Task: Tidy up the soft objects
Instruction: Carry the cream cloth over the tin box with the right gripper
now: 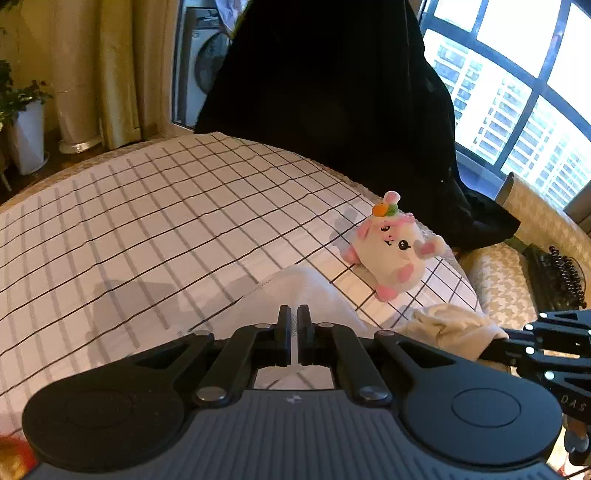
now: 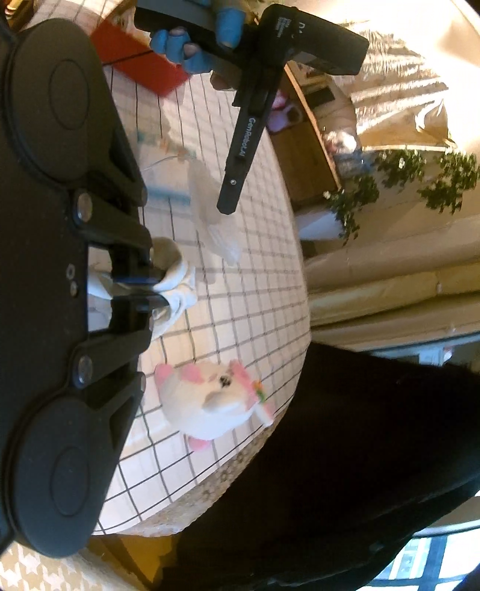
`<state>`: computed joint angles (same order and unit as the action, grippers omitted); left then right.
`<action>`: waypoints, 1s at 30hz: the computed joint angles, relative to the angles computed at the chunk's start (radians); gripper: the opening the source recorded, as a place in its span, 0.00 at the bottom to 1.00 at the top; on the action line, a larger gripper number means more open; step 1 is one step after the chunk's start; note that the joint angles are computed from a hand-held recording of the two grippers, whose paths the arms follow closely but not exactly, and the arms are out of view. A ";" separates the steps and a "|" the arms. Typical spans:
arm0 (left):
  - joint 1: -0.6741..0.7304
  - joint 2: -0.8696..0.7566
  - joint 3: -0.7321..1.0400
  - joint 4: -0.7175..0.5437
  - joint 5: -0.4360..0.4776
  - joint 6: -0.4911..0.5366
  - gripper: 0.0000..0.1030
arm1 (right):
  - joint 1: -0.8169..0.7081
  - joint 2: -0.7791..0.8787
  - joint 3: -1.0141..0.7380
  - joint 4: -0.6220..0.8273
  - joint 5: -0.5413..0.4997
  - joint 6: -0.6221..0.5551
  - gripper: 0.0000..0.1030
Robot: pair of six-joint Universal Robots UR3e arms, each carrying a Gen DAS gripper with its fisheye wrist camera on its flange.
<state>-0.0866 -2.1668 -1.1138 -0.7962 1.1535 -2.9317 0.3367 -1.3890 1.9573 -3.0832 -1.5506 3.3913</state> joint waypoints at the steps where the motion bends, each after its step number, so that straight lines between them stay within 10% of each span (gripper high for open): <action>1: 0.012 0.034 -0.037 0.002 -0.006 0.002 0.02 | 0.014 -0.008 -0.007 0.006 -0.005 0.001 0.05; 30: 0.585 0.865 -0.651 -0.314 -0.139 0.341 0.02 | 0.405 0.398 -0.871 0.368 -0.012 0.012 0.05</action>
<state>0.4987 -1.3017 -1.7648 -1.1107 1.0147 -2.5910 0.7420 -0.9907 1.0863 -2.7148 -1.5625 3.4032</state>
